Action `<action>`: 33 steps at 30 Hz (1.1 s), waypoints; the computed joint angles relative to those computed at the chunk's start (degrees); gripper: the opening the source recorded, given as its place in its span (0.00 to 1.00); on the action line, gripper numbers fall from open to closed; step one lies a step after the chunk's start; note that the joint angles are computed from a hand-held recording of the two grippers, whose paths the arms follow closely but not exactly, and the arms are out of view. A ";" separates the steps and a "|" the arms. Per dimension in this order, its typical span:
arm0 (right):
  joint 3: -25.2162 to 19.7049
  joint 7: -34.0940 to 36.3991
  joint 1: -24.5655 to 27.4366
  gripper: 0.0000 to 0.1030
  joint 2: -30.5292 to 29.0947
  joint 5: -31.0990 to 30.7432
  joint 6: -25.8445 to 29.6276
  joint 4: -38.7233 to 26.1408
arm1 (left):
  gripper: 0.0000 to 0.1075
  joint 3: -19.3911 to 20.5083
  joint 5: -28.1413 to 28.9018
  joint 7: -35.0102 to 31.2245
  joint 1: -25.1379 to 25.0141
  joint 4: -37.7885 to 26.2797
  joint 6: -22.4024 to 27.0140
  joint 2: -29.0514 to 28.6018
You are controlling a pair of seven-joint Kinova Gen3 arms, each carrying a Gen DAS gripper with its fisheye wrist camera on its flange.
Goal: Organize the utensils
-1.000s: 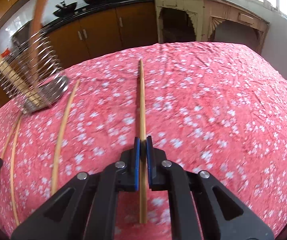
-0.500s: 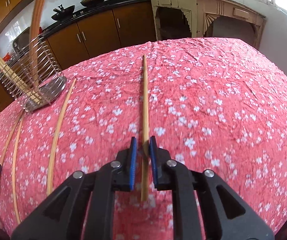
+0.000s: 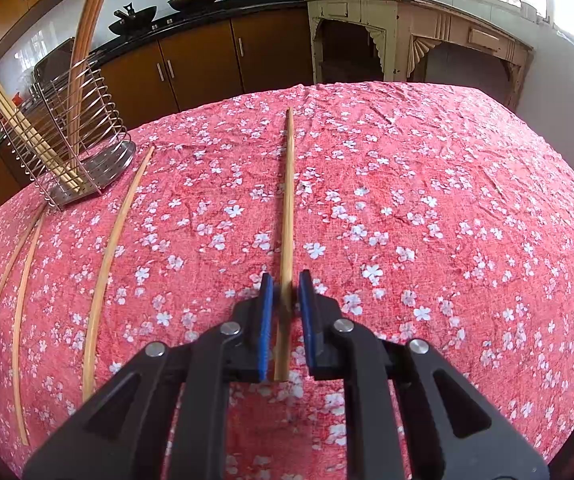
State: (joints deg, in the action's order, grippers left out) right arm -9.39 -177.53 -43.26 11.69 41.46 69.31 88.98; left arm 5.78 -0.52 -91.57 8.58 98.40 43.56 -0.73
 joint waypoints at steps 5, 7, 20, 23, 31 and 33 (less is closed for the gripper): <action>-0.25 -0.64 0.09 0.15 -0.84 -0.10 -0.57 0.97 | 0.39 -0.01 0.22 -0.19 0.05 -0.09 0.07 0.02; -0.45 -0.66 0.04 0.15 -0.86 -0.05 -0.19 0.97 | 0.39 -0.47 1.43 -1.99 -0.33 0.21 -0.16 -0.05; -1.54 -1.25 -1.44 0.13 -1.26 0.04 2.85 0.90 | 0.21 -0.24 2.36 -4.21 -0.20 1.98 0.50 -2.66; -1.48 -1.55 -0.91 0.08 -1.76 0.02 1.68 1.54 | 0.07 0.36 0.98 -3.63 0.02 2.53 0.24 -3.12; -3.63 -8.57 -3.04 0.07 -4.65 8.31 2.64 4.76 | 0.06 -0.72 3.24 -5.85 -0.11 4.13 -2.10 -4.85; -4.56 -10.19 -4.15 0.07 -5.07 11.67 4.95 4.56 | 0.06 -1.51 5.31 -7.68 -0.24 5.17 -3.67 -6.31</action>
State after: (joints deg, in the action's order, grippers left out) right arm -13.95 -187.73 -47.41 6.61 53.13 74.27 93.54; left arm 4.27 4.80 -99.26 8.34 103.57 39.89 -7.04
